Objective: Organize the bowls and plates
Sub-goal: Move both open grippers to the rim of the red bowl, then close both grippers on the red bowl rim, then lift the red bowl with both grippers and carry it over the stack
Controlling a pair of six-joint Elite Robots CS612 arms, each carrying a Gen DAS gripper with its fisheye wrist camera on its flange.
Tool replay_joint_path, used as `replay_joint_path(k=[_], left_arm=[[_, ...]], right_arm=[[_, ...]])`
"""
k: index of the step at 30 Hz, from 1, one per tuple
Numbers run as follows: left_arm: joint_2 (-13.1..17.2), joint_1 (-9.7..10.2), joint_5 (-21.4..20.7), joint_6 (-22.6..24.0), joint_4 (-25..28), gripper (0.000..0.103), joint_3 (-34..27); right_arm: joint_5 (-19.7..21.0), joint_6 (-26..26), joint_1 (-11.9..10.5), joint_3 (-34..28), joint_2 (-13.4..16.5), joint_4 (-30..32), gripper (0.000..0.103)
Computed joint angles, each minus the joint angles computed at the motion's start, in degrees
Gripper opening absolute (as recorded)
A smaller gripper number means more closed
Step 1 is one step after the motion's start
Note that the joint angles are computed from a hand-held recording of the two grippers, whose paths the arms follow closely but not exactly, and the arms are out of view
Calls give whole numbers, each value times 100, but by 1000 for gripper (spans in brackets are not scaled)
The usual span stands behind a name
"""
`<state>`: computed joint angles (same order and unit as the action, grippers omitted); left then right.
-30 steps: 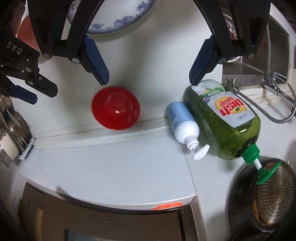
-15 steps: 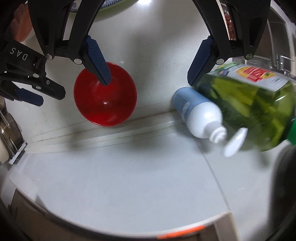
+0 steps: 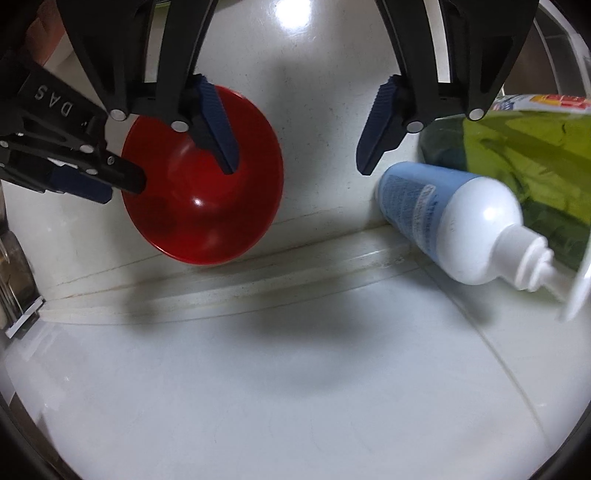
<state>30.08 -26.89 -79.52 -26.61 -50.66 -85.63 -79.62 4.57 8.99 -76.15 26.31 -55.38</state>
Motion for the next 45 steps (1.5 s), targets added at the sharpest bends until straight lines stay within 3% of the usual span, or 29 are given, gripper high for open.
replay_joint_path(k=[5,10,19,24,28,45], left_arm=[[56,58,-254,-107,-138,61,8],[34,90,-377,-95,-44,36,124],[77,146,-629,-131,-150,13,165],[83,134,-554,-111,-142,9,147],[77,135,-574,-217,-134,9,125],[116,-43,-482,-422,-63,9,-400]], right_arm=[[57,44,-5,88,-20,118,40],[80,112,-24,141,-27,196,31],[140,135,-56,173,-26,271,15],[158,55,-62,149,-11,265,9],[-57,-48,-10,134,-10,185,9],[-136,-78,-4,-426,67,250,9]])
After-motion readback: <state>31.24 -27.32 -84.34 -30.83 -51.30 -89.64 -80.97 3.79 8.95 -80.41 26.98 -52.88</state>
